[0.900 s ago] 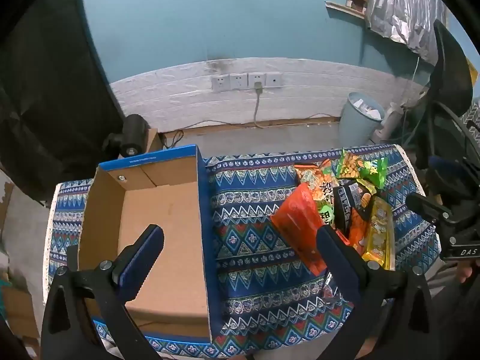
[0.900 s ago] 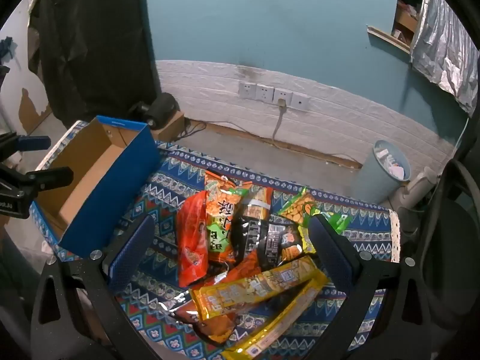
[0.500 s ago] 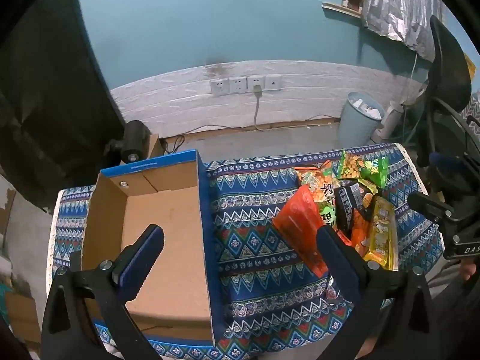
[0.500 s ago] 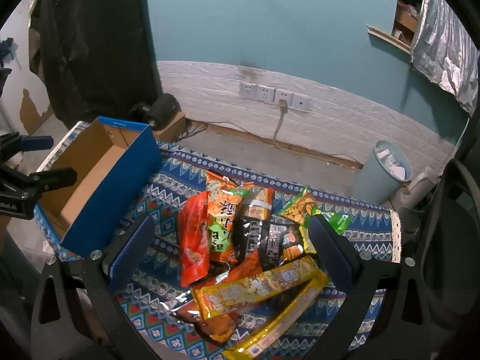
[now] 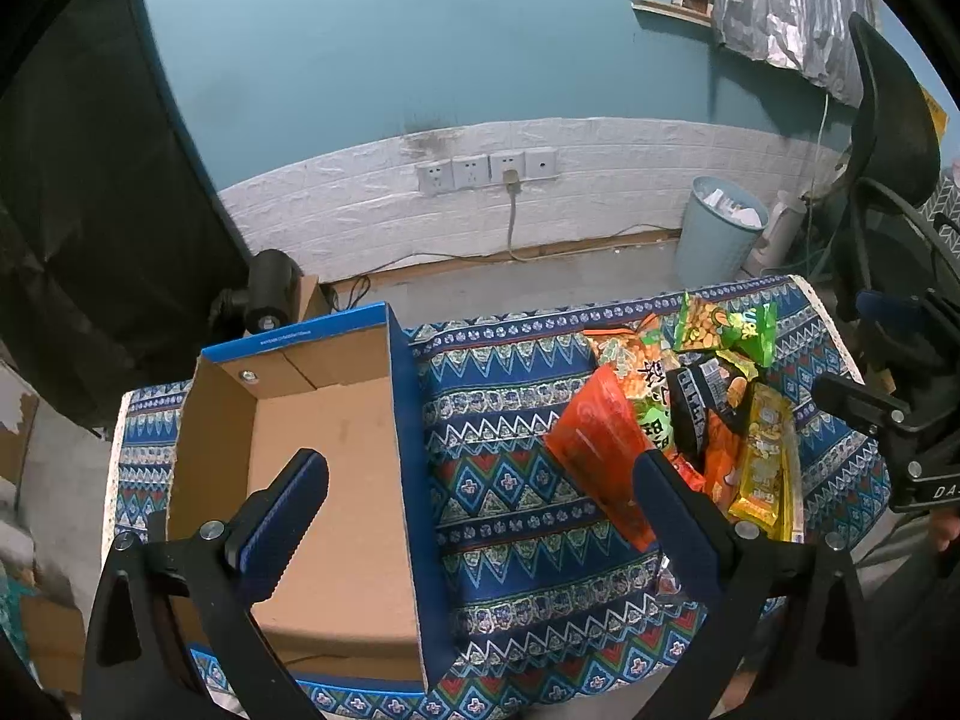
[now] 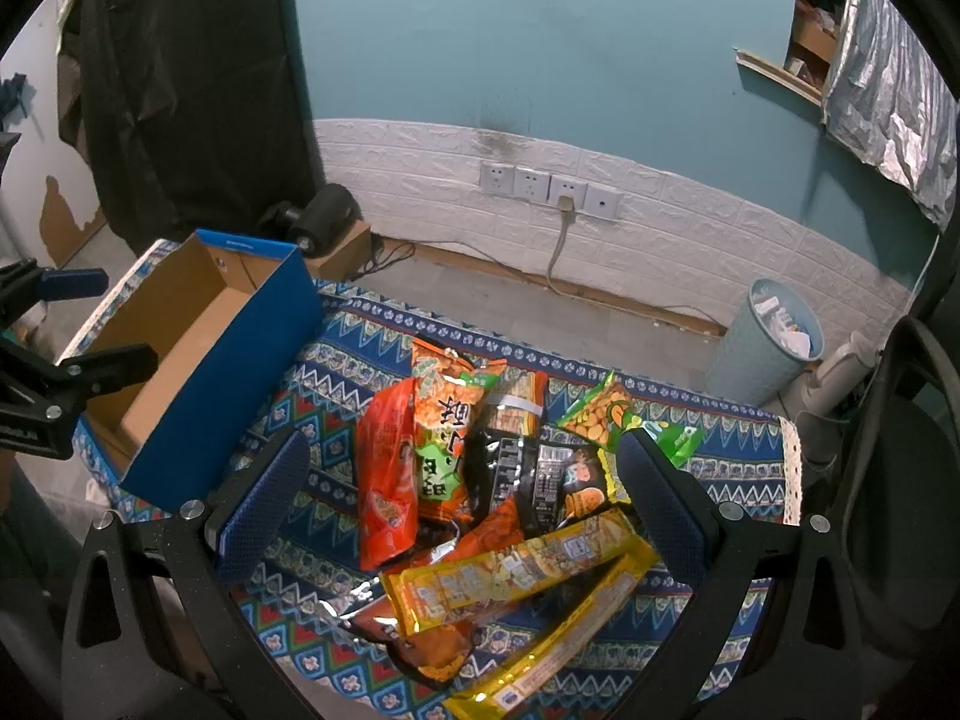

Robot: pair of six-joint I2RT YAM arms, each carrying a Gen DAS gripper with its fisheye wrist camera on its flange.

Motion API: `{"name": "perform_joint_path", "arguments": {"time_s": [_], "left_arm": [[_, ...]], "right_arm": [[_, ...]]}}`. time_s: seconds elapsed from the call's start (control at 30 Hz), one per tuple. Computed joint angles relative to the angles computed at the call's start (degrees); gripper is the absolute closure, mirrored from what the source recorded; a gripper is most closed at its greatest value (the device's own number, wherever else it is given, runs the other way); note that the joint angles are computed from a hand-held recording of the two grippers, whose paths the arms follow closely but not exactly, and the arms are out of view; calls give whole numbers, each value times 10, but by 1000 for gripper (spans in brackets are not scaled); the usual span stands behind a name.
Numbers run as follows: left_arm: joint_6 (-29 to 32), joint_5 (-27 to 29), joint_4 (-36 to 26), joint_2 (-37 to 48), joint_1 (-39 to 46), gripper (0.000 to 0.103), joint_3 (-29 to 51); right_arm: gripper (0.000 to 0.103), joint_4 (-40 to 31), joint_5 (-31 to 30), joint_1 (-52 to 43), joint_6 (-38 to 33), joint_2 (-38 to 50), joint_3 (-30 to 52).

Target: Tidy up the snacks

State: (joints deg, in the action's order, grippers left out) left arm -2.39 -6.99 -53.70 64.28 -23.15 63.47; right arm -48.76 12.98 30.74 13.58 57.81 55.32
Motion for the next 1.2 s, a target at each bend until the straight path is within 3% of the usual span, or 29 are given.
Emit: {"name": "perform_joint_path", "arguments": {"time_s": [1.2], "left_arm": [[4,27,-20,8,19,1,12]], "right_arm": [[3,-3,-1,2,2,19,-1]]}}
